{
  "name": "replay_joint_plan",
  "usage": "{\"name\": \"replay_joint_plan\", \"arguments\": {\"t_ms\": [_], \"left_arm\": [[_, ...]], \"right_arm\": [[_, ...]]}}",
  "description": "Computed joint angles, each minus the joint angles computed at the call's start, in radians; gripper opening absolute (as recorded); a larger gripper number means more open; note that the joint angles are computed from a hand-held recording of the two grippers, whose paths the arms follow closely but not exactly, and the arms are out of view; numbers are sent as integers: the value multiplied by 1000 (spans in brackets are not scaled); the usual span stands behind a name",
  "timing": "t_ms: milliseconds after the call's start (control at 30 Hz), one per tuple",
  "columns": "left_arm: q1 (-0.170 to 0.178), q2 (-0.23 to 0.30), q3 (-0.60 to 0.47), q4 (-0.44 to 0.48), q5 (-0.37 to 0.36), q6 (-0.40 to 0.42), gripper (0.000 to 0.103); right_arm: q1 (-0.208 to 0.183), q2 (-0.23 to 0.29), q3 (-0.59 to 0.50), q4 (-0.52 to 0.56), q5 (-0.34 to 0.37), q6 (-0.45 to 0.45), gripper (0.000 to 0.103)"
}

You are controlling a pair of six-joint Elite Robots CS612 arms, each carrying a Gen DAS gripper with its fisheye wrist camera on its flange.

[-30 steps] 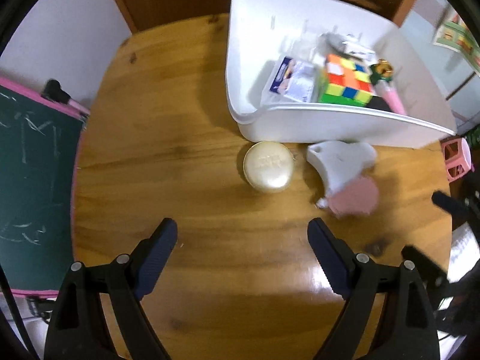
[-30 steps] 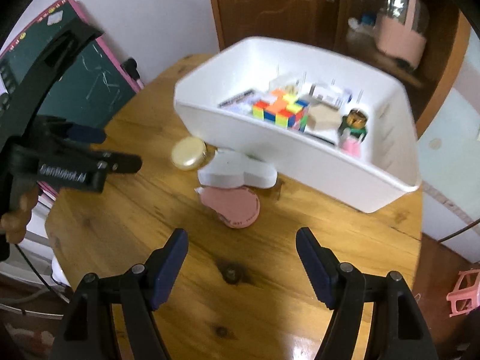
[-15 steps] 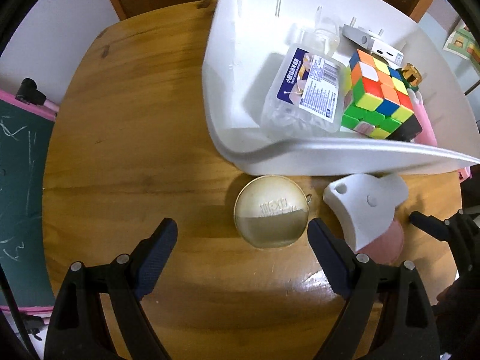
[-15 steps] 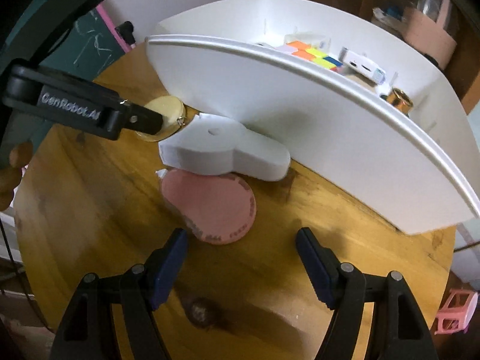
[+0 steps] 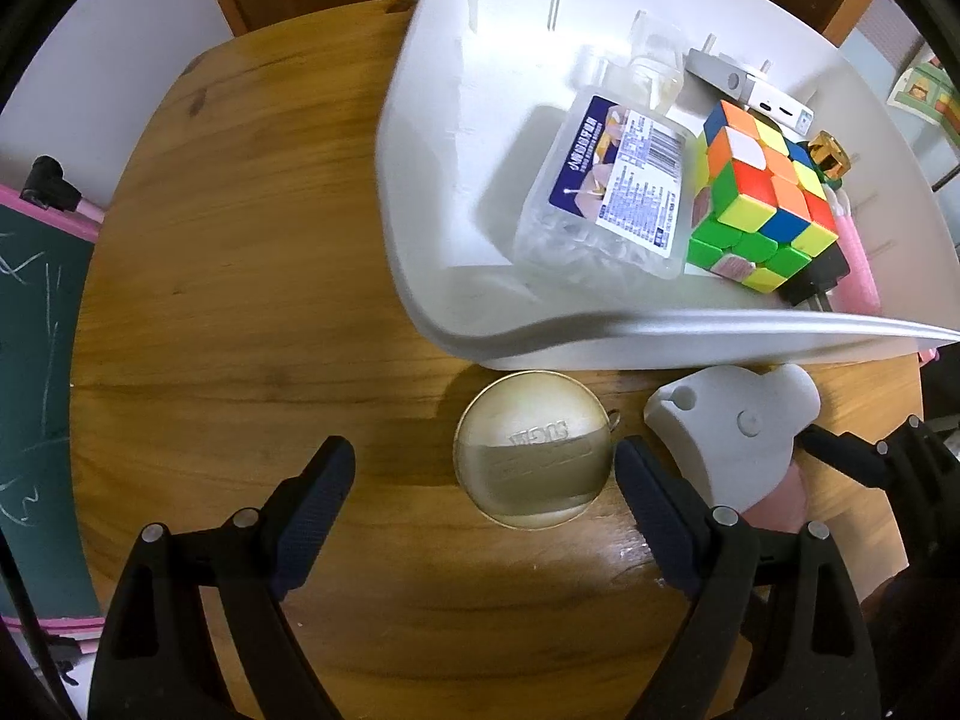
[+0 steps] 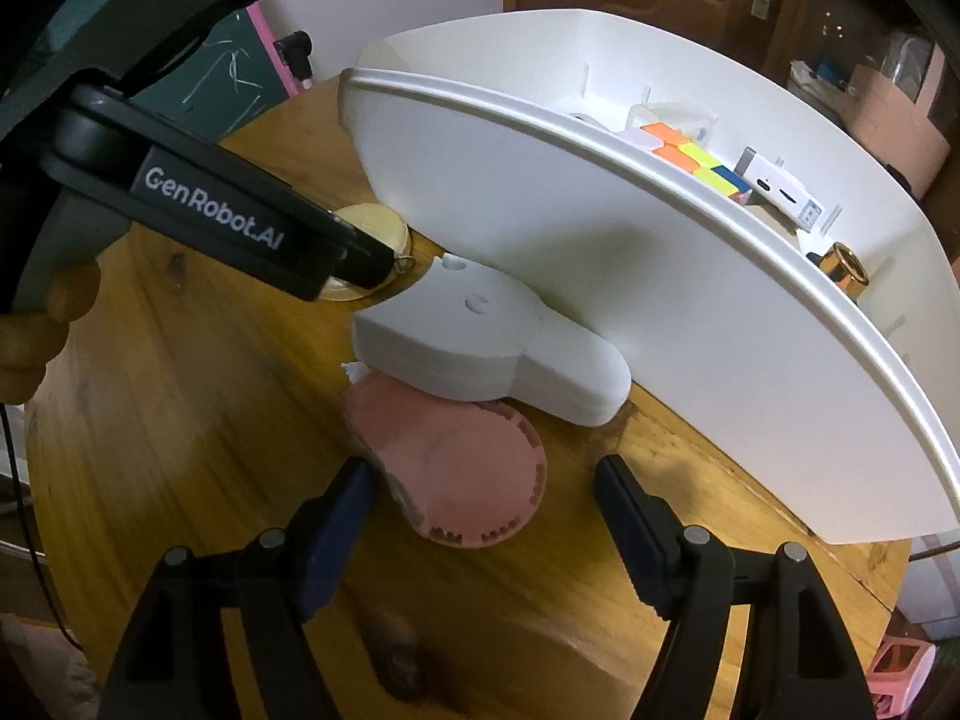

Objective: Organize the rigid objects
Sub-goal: 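Lift both tools out and move toward the gold tin and pink compact, then grasp the gold round tin with left tool while right tool grasps pink compact, then carry tin and compact into the white tray and open both tools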

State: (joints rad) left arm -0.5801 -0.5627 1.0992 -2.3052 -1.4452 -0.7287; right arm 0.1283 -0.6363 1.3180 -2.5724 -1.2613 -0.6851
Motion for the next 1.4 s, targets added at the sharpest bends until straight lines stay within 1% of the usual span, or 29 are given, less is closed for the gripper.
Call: {"name": "replay_joint_plan", "arguments": {"t_ms": [67, 100, 133, 333, 500, 600, 633, 667, 700, 867, 900, 1100, 1200, 1267, 1400], "left_arm": [[1, 4, -9, 4, 0, 4, 90], [1, 7, -15, 9, -1, 5, 90], [0, 8, -19, 14, 0, 6, 90], [0, 24, -37, 45, -15, 6, 90], [-2, 17, -18, 20, -9, 9, 88], [-6, 11, -5, 9, 14, 8, 80], [-9, 7, 6, -6, 21, 8, 71], [-14, 1, 20, -21, 31, 5, 59], [-15, -8, 37, -34, 35, 5, 59], [-18, -22, 52, -27, 28, -14, 59], [-20, -26, 58, -29, 29, -17, 59], [-44, -94, 132, -58, 69, -7, 58], [-55, -133, 162, -93, 88, 9, 59], [-62, -154, 168, -107, 109, 24, 59], [-64, -181, 157, -143, 143, 66, 59]], "right_arm": [[0, -2, 7, -5, 10, -15, 67], [6, 0, 4, -4, 12, -18, 61], [9, -3, 9, -9, 10, -26, 57], [14, -10, 28, -34, -1, -8, 53], [18, -38, 83, -71, -18, -17, 53], [17, -56, 120, -88, -15, -13, 53], [16, -60, 125, -89, -13, -9, 53], [14, -66, 133, -90, -8, 0, 53], [13, -69, 138, -90, -5, 8, 53], [5, -93, 165, -90, 15, 64, 52], [4, -88, 151, -81, 18, 69, 52], [-15, -124, 175, -109, 53, 125, 52], [-24, -149, 182, -130, 78, 164, 52], [-29, -162, 179, -146, 94, 197, 52], [-39, -172, 136, -159, 110, 278, 52]]}}
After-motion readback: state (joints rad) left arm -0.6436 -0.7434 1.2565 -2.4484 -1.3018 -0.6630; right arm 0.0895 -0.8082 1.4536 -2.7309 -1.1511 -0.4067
